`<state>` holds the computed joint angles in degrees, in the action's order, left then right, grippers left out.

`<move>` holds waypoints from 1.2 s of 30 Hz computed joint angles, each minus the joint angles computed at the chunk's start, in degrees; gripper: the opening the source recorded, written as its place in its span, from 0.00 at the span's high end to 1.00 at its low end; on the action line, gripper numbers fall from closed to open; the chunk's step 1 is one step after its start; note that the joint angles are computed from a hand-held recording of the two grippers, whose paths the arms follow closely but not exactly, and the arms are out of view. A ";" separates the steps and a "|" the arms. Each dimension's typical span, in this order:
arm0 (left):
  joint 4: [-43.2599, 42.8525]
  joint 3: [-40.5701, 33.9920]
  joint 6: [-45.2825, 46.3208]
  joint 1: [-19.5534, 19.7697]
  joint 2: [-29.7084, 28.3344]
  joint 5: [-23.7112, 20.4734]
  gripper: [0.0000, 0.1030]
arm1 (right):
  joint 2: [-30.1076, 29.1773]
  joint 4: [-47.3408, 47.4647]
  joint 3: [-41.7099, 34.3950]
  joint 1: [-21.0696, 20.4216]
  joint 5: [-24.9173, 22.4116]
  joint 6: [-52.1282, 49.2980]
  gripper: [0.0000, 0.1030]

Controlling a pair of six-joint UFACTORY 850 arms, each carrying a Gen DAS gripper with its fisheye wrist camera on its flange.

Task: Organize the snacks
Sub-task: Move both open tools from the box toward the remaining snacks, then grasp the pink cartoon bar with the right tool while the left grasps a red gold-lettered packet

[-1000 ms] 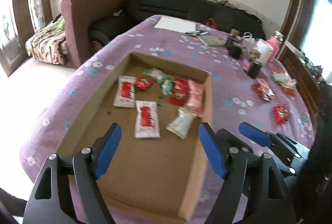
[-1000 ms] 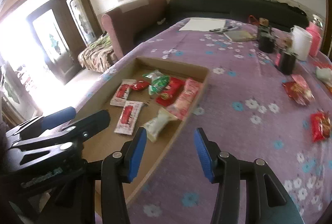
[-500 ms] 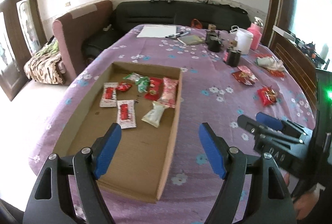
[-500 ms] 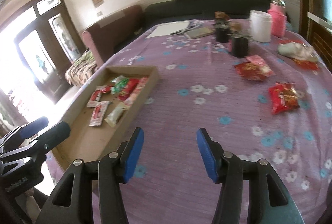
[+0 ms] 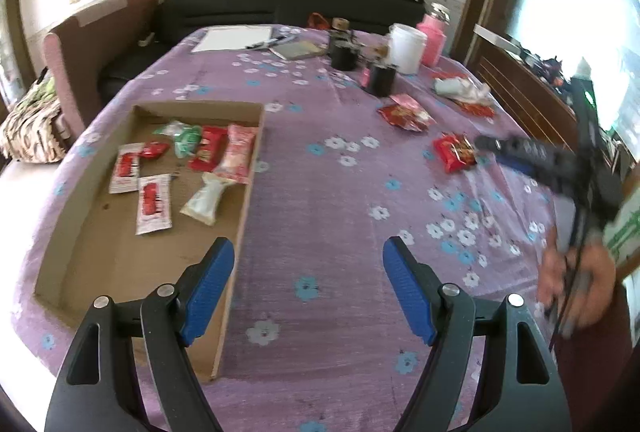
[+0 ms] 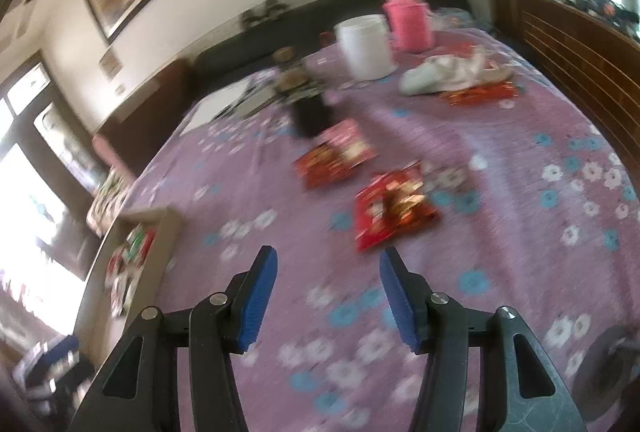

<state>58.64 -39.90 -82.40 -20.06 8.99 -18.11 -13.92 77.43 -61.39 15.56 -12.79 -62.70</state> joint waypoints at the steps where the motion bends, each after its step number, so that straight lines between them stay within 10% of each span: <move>1: -0.52 -0.11 0.62 0.02 -0.32 0.52 0.25 | -1.15 -0.91 -1.39 -0.67 -0.08 1.17 0.46; 16: -14.59 -0.54 16.66 2.18 -3.08 4.78 0.25 | -27.79 -56.90 -36.26 1.61 -5.85 61.47 0.46; 23: -17.45 -0.05 18.60 3.72 -3.08 6.23 0.25 | -31.90 -78.89 -40.93 4.78 -8.62 78.09 0.55; 25: -20.03 -0.09 20.82 4.10 -3.28 6.83 0.25 | -31.24 -75.25 -40.36 5.02 -10.08 72.37 0.68; 36: -42.24 -0.90 40.38 5.03 -5.17 10.74 0.25 | -21.27 -32.38 -24.68 2.22 -9.69 32.18 0.65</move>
<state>16.39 -40.80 -42.02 -15.03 3.82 -7.37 -35.18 45.05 -86.07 17.78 -22.48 -30.52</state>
